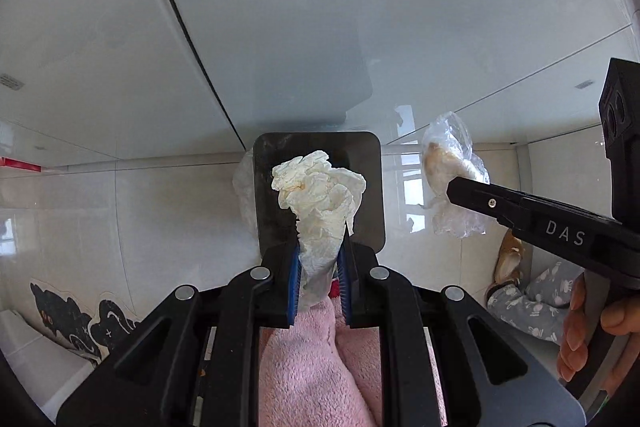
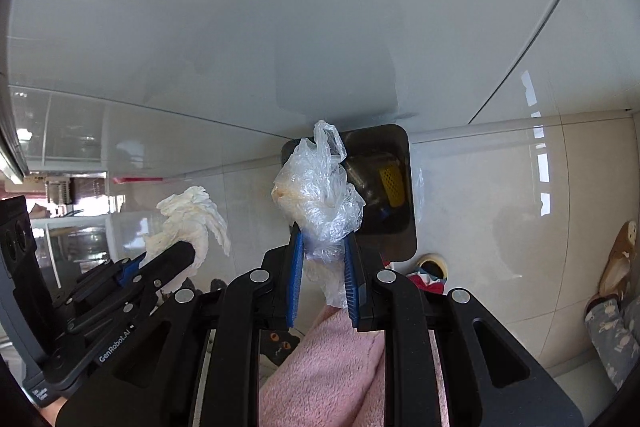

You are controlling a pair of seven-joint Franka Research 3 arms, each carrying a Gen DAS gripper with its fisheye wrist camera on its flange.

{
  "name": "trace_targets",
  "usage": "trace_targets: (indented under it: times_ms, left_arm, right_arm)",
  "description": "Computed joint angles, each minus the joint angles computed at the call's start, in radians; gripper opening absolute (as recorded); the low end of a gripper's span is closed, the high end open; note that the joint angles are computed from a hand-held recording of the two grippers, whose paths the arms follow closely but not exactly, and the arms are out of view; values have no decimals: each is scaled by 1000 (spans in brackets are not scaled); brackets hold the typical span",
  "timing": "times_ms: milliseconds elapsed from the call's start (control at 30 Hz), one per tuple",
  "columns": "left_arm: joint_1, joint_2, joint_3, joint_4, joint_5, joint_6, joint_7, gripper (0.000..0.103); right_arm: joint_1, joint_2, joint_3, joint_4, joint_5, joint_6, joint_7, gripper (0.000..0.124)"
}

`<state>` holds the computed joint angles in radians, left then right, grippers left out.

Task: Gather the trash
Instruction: 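Lower the tissue and plastic bag over the bin and open both grippers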

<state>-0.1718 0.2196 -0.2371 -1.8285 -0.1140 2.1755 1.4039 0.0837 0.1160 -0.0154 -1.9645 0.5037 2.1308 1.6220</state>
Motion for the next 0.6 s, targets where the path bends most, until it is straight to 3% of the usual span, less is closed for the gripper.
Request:
trace_targets:
  times_ms: [233,333,367,433,600]
  left_arm:
    - [0,86,-6,28,8,4,-5,15]
    - [4,104,-12,43,-4,4,-9,23]
    - [4,106,-11,44,2,4,-10,32]
    - [3,107,-11,52,13,8,-10,42]
    - [2,100,-10,64,30,-2,-11,52]
  right_arm:
    - [1,87,7,33,13,6,24,22]
    - [0,106,9,45,23,4,40,24]
    - [1,111,9,50,22,3,49,27]
    - [-3,107,7,46,31,5,61,60]
    - [-4,112,6,57,23,18,89,61]
